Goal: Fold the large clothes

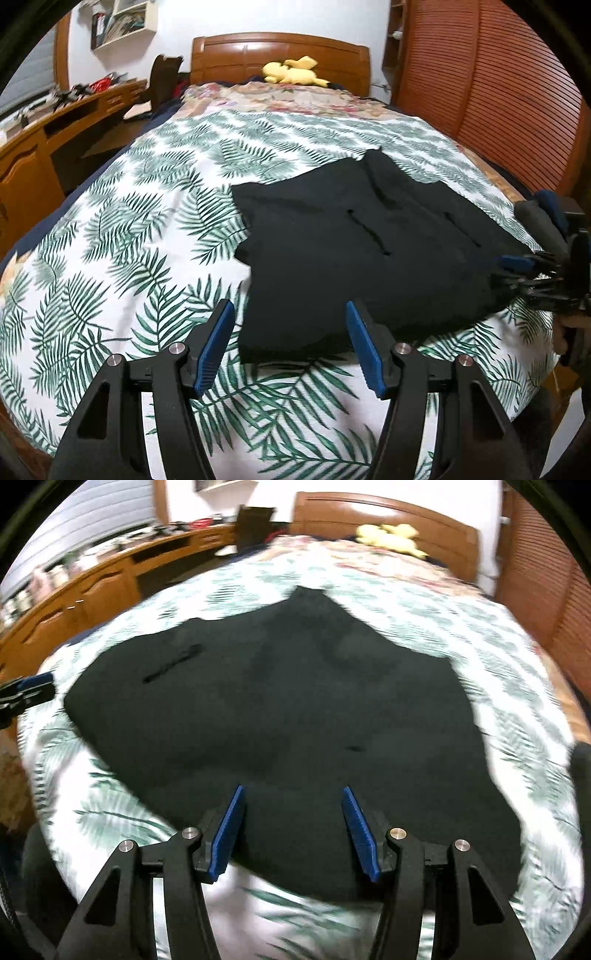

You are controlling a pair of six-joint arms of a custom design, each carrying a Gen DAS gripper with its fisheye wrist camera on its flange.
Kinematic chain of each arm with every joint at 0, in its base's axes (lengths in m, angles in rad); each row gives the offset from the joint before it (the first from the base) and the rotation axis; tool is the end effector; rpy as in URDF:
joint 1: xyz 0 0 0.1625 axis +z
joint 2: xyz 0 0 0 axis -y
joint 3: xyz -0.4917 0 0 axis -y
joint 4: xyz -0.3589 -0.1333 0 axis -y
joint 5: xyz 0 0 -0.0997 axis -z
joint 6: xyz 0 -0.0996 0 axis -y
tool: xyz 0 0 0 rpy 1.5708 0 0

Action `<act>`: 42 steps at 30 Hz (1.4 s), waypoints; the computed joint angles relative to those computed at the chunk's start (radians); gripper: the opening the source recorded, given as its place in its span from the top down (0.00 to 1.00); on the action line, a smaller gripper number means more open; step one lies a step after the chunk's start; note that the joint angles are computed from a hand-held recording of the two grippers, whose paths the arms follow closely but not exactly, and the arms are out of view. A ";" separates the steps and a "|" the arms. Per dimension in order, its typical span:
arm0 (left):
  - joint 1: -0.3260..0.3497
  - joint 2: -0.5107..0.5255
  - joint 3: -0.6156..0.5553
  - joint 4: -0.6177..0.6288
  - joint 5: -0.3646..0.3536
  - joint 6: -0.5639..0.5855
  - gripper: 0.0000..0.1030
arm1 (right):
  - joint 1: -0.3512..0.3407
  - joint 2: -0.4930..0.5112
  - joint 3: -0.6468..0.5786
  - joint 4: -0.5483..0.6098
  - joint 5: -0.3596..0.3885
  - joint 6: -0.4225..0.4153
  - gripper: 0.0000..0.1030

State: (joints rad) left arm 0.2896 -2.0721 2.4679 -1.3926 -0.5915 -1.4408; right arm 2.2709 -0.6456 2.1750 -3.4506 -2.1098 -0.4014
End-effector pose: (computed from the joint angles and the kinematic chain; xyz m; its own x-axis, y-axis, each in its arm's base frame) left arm -0.0806 -0.2494 0.3546 -0.7626 -0.1518 -0.6288 0.3748 0.6886 -0.6208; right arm 0.4047 -0.3528 0.0537 -0.4722 -0.6656 0.5779 -0.8578 0.4978 -0.1276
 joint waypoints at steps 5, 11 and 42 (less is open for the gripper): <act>0.060 -0.009 0.020 -0.060 0.011 0.041 0.39 | -0.045 -0.075 0.055 -0.048 -0.069 0.025 0.45; 0.088 -0.019 0.038 -0.091 -0.012 0.043 0.39 | -0.096 -0.158 0.116 -0.114 -0.063 0.076 0.38; 0.145 0.041 0.067 -0.258 -0.044 0.205 0.94 | -0.217 -0.199 0.178 -0.145 0.210 0.133 0.87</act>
